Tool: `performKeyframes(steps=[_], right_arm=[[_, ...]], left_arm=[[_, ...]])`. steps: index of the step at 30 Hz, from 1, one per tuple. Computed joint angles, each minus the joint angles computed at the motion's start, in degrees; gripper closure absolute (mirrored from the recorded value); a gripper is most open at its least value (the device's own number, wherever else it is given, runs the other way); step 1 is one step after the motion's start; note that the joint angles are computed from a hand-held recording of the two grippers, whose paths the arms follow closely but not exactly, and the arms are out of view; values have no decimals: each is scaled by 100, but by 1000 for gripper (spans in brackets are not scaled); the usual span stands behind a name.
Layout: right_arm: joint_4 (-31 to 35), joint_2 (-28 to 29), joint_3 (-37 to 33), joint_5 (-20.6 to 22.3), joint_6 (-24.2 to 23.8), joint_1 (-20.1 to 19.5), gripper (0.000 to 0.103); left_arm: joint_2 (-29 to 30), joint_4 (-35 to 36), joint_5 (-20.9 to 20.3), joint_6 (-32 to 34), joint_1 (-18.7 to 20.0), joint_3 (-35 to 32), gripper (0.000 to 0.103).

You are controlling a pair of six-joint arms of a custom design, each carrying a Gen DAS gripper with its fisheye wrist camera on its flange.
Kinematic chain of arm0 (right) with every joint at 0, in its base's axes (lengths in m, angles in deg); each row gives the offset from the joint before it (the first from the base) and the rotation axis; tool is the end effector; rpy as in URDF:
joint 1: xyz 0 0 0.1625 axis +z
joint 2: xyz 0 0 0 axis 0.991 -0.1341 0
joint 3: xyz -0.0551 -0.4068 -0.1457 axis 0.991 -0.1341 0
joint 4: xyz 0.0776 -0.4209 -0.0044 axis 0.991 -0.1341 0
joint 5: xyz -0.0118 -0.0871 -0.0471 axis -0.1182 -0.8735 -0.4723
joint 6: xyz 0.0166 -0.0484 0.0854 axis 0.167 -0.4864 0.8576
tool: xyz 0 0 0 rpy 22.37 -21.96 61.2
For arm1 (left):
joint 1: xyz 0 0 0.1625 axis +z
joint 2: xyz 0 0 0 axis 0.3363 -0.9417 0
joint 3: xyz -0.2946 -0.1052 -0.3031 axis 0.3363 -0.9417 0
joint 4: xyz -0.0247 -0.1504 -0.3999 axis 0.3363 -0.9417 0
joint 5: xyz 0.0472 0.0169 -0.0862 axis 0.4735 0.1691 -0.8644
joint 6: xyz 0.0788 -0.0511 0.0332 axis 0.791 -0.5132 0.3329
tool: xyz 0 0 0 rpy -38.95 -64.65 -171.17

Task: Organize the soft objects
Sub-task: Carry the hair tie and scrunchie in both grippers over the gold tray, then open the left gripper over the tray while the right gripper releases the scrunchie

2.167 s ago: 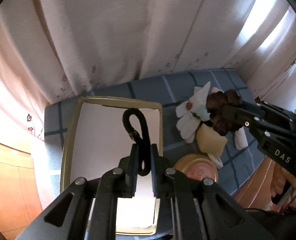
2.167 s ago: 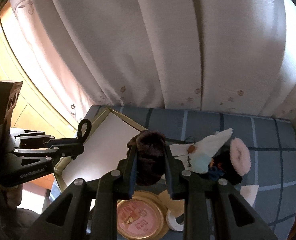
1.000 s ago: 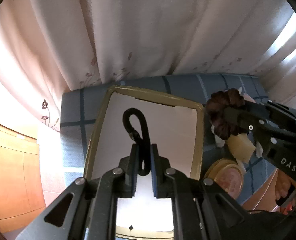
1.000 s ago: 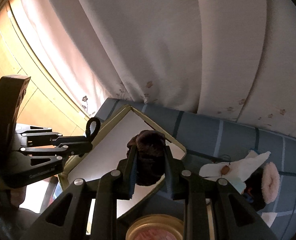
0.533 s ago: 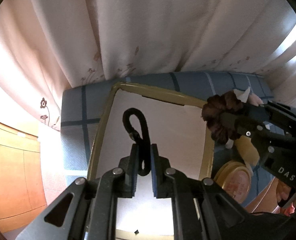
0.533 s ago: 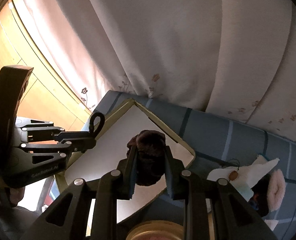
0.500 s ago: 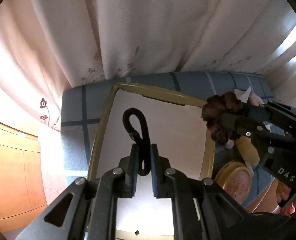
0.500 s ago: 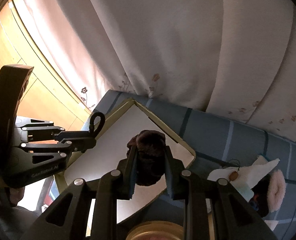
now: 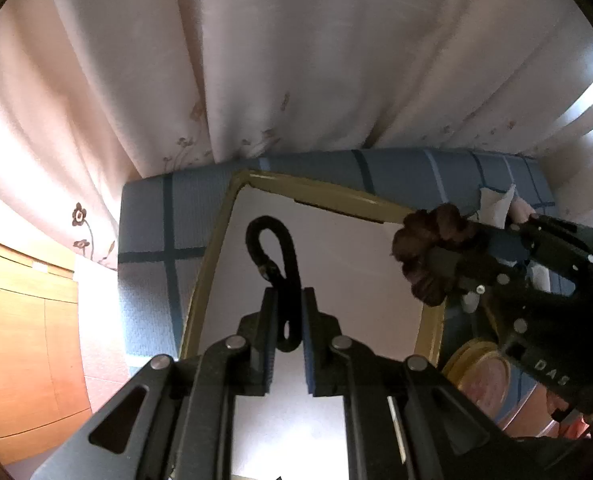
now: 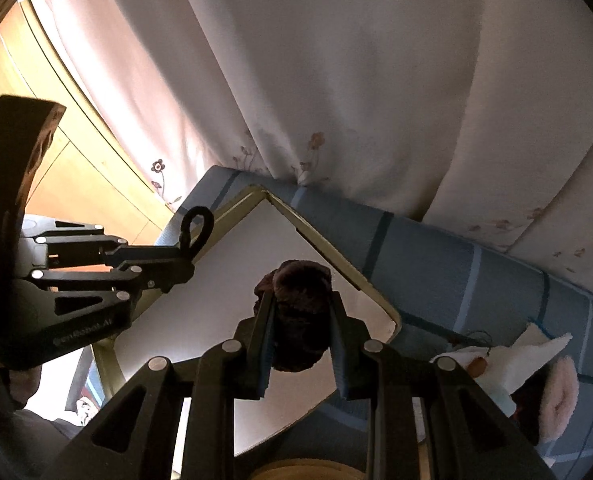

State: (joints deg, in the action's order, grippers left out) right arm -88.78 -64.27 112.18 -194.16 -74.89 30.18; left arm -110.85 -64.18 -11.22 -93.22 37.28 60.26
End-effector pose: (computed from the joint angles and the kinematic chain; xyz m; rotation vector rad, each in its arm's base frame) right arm 0.3466 -0.6093 0.1000 0.5632 -2.6151 0.3935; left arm -0.1758 -0.6248 0.2776 0.5339 2.4379 -0.2007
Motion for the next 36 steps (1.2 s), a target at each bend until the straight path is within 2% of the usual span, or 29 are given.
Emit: performKeyframes(steps=[16,27,29,30,31,32,36], right_arm=[[408,196,-238,-64,121,-93,76],[377,237,-214,-89,136,-128,75],[371,238,-203,-68,140,-130,66],[371,245,-205,-85,148,-126,61],[337,235,-186,-108,147,-116,49],[261,223,-153,-126,131,-104,43],[156,131,-56,-214,135,-34,42]], left_arm=[[247,-53,-98,142,85,-187,95],[326,-24,-59,210,87,-213,93],[329,-47,-1,242,61,-196,85],[320,-101,27,261,48,-172,77],[312,-106,84,245,23,-158,66],[300,-105,86,222,15,-160,62],[200,-93,33,79,-11,-154,60]])
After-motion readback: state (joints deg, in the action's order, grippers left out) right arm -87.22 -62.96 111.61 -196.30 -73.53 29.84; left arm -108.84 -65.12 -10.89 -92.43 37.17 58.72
